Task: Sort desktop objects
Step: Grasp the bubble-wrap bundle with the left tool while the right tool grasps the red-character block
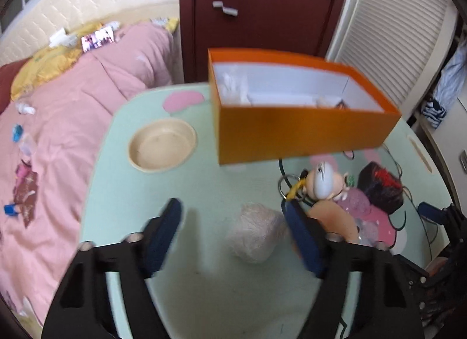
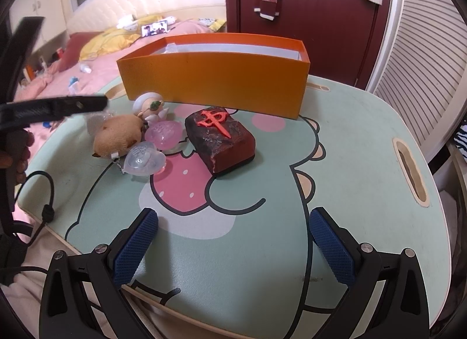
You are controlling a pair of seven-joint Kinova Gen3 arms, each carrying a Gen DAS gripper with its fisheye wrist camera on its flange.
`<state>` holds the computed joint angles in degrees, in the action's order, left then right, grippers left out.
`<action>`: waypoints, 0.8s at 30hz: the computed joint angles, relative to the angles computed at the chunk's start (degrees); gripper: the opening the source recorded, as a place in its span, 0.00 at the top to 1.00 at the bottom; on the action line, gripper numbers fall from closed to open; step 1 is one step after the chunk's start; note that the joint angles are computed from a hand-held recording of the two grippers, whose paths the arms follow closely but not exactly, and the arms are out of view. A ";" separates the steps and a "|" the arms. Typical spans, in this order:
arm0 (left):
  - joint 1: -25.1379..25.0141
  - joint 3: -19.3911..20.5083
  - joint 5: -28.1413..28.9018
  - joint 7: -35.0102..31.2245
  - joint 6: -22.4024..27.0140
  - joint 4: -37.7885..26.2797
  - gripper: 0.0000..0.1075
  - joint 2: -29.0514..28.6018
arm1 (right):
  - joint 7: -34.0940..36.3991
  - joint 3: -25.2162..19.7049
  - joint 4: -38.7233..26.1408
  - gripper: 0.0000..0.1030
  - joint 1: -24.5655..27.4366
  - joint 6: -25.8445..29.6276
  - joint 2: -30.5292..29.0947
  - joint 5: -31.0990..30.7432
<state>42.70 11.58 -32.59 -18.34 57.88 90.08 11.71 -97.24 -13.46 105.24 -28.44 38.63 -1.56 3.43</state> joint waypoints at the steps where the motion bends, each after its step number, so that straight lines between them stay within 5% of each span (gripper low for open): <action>1: -1.48 0.77 0.98 -0.26 -1.59 0.51 0.41 0.03 | 0.00 0.01 0.00 0.00 -0.01 0.00 0.00 0.00; 4: 0.45 -0.83 -0.56 0.20 -0.77 -0.11 0.49 1.38 | 0.13 0.05 -0.01 0.00 0.00 -0.06 0.05 -0.05; 6: 1.35 -0.38 -1.88 -1.36 2.25 -1.93 0.68 2.72 | -0.28 -0.10 -0.03 0.00 -0.11 -0.01 0.01 0.25; 24: 6.84 2.24 -10.52 15.57 7.87 4.67 0.68 0.05 | 2.42 0.17 0.13 0.00 0.03 -0.42 -0.25 -1.50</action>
<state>49.54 13.82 -43.11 -2.78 65.75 94.74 11.76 -94.81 -13.28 105.37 -28.41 38.22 -1.81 1.94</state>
